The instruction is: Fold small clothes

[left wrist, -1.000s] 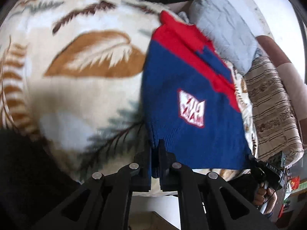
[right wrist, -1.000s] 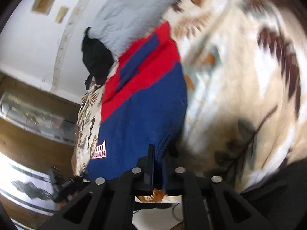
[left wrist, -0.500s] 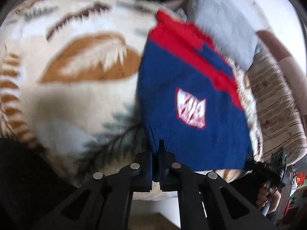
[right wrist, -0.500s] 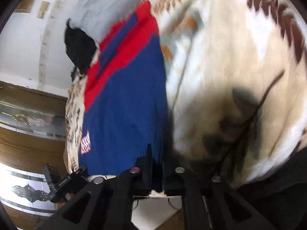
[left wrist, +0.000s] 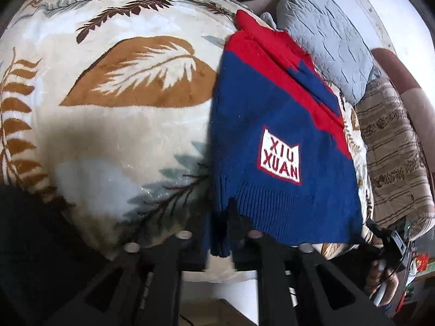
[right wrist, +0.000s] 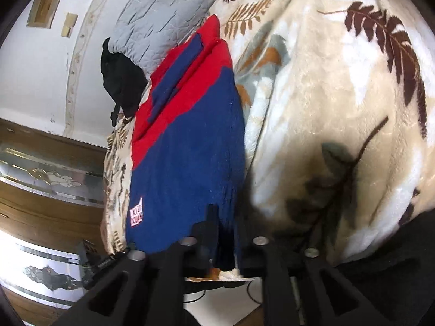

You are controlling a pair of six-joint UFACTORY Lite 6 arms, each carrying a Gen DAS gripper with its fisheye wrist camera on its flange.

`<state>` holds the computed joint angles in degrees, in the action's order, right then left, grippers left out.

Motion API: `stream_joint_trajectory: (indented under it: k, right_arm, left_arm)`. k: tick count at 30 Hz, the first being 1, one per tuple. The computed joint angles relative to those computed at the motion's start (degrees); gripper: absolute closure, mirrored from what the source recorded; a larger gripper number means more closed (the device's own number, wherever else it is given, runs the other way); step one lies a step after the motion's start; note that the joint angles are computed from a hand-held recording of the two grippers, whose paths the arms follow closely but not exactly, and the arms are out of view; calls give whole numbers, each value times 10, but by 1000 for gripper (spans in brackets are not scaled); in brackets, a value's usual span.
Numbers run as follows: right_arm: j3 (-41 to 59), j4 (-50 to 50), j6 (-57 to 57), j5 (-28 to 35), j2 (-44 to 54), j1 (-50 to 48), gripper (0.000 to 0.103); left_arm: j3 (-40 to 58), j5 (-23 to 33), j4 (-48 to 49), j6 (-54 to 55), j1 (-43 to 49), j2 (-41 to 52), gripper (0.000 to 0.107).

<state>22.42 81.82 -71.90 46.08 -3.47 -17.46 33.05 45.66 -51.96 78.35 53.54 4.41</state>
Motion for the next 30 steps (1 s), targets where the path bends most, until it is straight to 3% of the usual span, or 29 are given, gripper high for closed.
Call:
stream_joint_trajectory:
  k: [1,3,4,5,6,7,10,12,14,17,19,20,24,26,27,28,29,30]
  right_arm:
    - [-4,6,0,-8,-6,4,20]
    - [-5,11,-1,-14,-9,11,21]
    - [-1,10,4,-20,-7,26,27]
    - [1,13,10,-34,-11,46,35]
    - [12,-6,30,-48,-1,62,78]
    - [21,-17,49,-54,9,72,96]
    - [19,-59,86,-63,-30,69,97]
    - [13,-78,103,-34,-74,38,97]
    - [20,-101,117,-20,-95,17,97]
    - [27,-76,83,-22,-40,21,97]
    - [24,-41,46,-9,9,22,93]
    - [22,-29,37,-9,20,25,93]
    - [9,-9,8,1,12,16,90]
    - [5,-7,-1,4,8,7,74]
    - [9,1,1,-1,16,13,49]
    - [8,8,-3,-1,19,13,34]
    - [6,16,-7,-1,17,18,34]
    - [6,16,-11,-4,13,25,37]
  left_arm:
    - [2,11,4,2,9,3,80]
    - [-6,8,-2,13,7,-3,78]
    - [-10,3,0,18,4,-10,78]
    - [-14,-5,4,20,-3,-19,85]
    - [-18,-15,8,18,-8,-30,102]
    - [-17,-10,12,15,-5,-36,103]
    - [-3,63,10,23,46,-74,103]
    - [7,103,9,29,70,-91,103]
    - [3,74,10,27,48,-81,103]
    - [-4,10,21,15,16,-23,102]
    - [-10,-11,13,13,8,-5,101]
    - [-11,-5,11,15,14,-8,95]
    - [-6,39,13,11,23,-16,43]
    - [-27,17,1,18,6,-39,41]
    - [-38,3,-2,23,-4,-51,42]
    - [-44,-3,-3,26,-9,-59,42]
    - [-47,-8,3,26,-14,-67,45]
    - [-50,-17,9,25,-19,-76,79]
